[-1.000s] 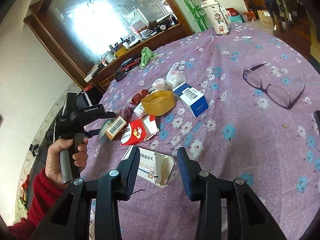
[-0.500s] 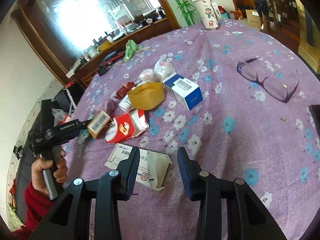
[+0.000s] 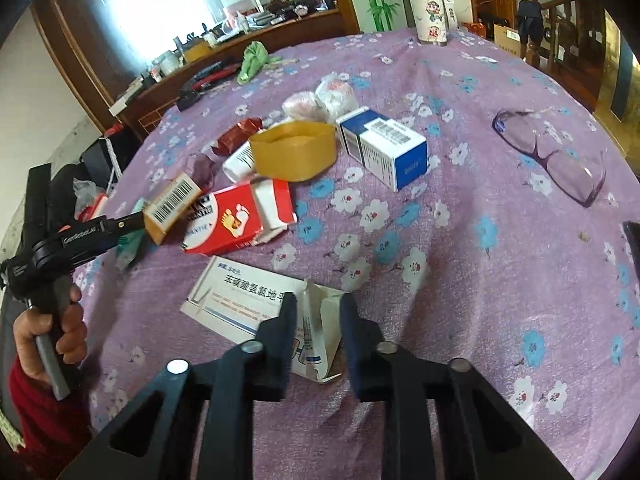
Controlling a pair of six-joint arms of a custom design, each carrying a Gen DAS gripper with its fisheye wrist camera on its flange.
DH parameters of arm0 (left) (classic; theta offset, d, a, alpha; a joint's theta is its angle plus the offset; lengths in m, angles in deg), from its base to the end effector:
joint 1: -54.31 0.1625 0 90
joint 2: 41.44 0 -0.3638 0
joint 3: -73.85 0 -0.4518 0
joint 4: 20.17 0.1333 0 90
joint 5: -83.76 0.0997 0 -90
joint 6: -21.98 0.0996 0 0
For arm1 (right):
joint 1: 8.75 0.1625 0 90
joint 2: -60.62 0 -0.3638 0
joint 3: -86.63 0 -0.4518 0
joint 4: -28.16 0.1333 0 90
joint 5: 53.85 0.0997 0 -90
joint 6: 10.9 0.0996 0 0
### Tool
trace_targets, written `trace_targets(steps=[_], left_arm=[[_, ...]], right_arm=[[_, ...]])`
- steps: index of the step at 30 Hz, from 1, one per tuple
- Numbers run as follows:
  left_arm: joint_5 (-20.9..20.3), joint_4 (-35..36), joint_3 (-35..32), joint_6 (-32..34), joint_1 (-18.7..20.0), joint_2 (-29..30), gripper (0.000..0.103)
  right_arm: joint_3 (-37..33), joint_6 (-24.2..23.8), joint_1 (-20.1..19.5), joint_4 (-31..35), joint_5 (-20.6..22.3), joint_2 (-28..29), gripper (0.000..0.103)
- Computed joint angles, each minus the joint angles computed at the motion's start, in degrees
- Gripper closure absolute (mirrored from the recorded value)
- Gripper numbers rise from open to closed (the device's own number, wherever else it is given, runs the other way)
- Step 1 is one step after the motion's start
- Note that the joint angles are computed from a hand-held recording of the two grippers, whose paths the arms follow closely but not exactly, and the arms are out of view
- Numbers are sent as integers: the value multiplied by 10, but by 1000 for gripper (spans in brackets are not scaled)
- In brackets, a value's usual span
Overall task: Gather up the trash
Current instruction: 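Grasp the white medicine box with the right tool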
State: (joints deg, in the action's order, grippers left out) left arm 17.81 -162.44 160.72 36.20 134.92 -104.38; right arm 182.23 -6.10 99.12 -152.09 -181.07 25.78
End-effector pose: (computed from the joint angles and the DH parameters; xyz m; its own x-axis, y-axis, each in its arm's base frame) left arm 0.0558 -0.7283 0.2705 -0.8687 0.1727 -0.4643 0.3683 0.8520 -0.3720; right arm 0.2675 -0.5916 -0.0439 -0.8686 0.1082 0.4835 -0.1951 0.8223 -0.5346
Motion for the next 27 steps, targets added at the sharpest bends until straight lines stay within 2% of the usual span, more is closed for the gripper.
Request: trace_targets(steps=[1, 5, 7, 10, 19, 27], left_arm=[[1, -6, 4, 6, -1, -1, 52], [11, -24, 15, 18, -4, -4, 52], [22, -32, 23, 20, -7, -7, 57], [10, -24, 34, 20, -5, -21, 63], [3, -74, 120, 51, -16, -98, 63], [3, -109, 184, 75, -29, -163, 63]], right_arm=[[0, 2, 0, 1, 0, 2, 93], [-2, -6, 7, -13, -13, 9, 96], [3, -14, 11, -29, -16, 7, 96], [10, -23, 18, -53, -26, 4, 96], [24, -45, 45, -108, -22, -3, 97], [21, -58, 74, -131, -28, 5, 97]])
